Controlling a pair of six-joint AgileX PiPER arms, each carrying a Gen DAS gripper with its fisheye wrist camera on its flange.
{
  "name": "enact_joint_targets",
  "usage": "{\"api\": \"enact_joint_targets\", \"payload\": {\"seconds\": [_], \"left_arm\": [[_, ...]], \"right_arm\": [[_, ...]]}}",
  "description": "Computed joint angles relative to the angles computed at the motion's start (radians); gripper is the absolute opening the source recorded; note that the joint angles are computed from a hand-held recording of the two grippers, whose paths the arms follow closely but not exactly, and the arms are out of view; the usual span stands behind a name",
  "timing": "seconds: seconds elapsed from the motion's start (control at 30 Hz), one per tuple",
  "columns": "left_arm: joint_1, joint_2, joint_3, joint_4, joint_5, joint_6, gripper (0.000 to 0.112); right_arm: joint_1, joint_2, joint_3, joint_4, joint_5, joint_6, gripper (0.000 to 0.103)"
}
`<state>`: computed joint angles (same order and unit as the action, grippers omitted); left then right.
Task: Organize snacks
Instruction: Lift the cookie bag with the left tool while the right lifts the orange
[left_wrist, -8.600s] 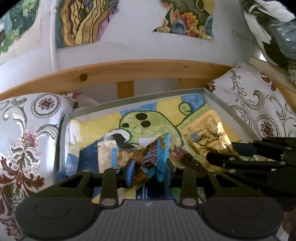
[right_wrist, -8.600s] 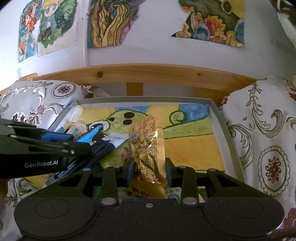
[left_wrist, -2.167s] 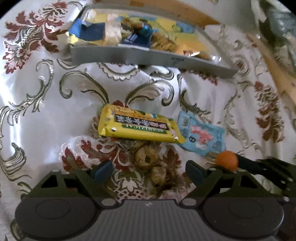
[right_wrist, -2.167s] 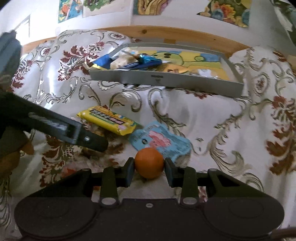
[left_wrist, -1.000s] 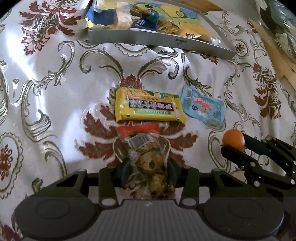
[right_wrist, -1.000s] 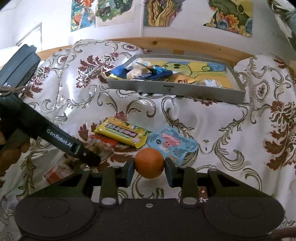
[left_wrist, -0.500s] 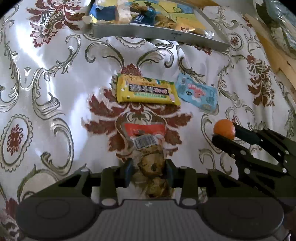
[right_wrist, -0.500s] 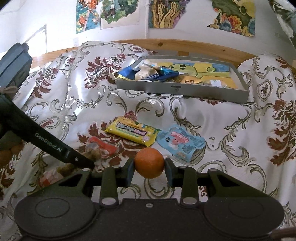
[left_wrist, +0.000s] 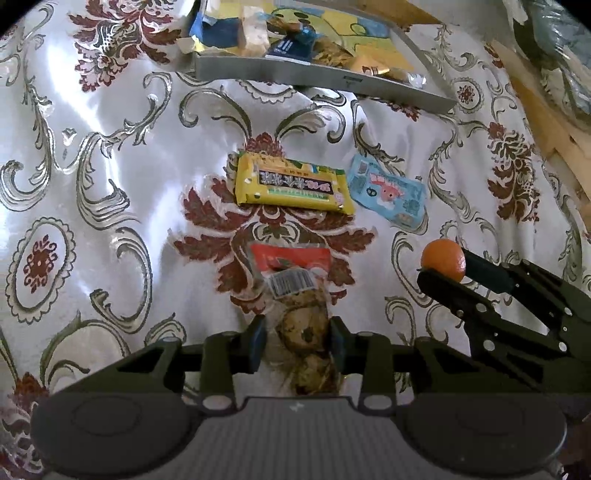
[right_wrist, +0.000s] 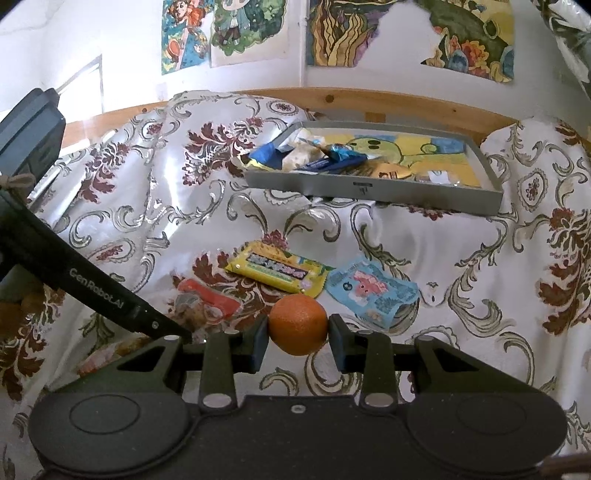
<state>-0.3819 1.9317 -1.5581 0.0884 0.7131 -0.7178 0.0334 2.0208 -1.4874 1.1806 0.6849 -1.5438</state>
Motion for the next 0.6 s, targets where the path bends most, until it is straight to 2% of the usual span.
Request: {"api": "enact_joint_targets", "payload": {"seconds": [0.3, 0.6], "left_arm": [[0.001, -0.019, 0.001, 0.004, -0.014, -0.01, 0.039], [0.014, -0.005, -0.065, 0.003, -0.008, 0.004, 0.039]], "right_arm": [[0.0, -0.011, 0.005, 0.024, 0.003, -0.017, 0.037], [0.0, -0.005, -0.03, 0.022, 0.009, 0.007, 0.037]]}}
